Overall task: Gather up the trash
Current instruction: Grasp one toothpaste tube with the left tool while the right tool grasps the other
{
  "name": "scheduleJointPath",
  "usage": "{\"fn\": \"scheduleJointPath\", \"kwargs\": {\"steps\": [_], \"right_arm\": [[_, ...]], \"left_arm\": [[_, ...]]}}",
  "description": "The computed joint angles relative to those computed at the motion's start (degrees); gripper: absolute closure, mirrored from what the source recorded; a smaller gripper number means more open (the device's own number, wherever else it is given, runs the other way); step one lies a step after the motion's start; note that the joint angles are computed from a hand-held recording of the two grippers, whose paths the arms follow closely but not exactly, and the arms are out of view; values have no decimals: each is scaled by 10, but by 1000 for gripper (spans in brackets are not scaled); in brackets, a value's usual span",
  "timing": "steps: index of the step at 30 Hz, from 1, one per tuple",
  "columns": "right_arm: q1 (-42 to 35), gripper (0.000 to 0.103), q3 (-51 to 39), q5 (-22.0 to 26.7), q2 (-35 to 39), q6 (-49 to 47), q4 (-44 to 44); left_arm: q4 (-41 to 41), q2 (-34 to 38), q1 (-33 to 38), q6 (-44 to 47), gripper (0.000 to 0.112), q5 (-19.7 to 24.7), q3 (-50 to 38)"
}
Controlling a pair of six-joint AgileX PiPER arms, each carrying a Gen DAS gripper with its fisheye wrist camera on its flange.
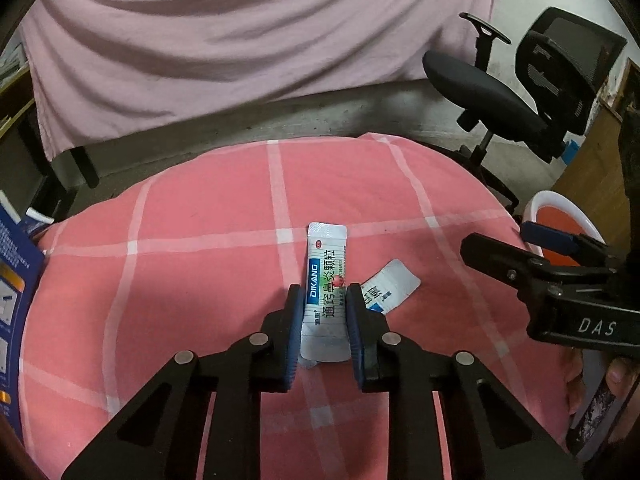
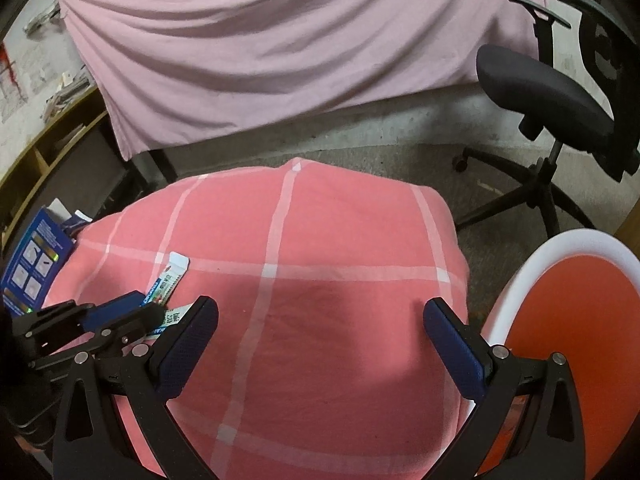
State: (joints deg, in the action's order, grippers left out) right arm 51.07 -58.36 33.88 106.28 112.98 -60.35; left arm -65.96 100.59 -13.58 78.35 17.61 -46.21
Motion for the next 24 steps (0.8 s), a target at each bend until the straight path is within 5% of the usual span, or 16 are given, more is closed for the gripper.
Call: {"fn": "scheduleJointPath", "kwargs": {"steps": [5,13,17,24], "right_arm": [[-4,0,0,-18,1,-10,4],[-3,0,-38,-53,26,-89,35],[-1,0,-80,-70,51,-164,75],[10,0,-183,-32,110,-325,177]], "left_arm": [[-30,-23,26,-8,94,-23,27],[-113,-97,129,89,94,0,103],[-122,-103,192,92,94,42,116],[-124,-97,230,81,94,89,110]]}}
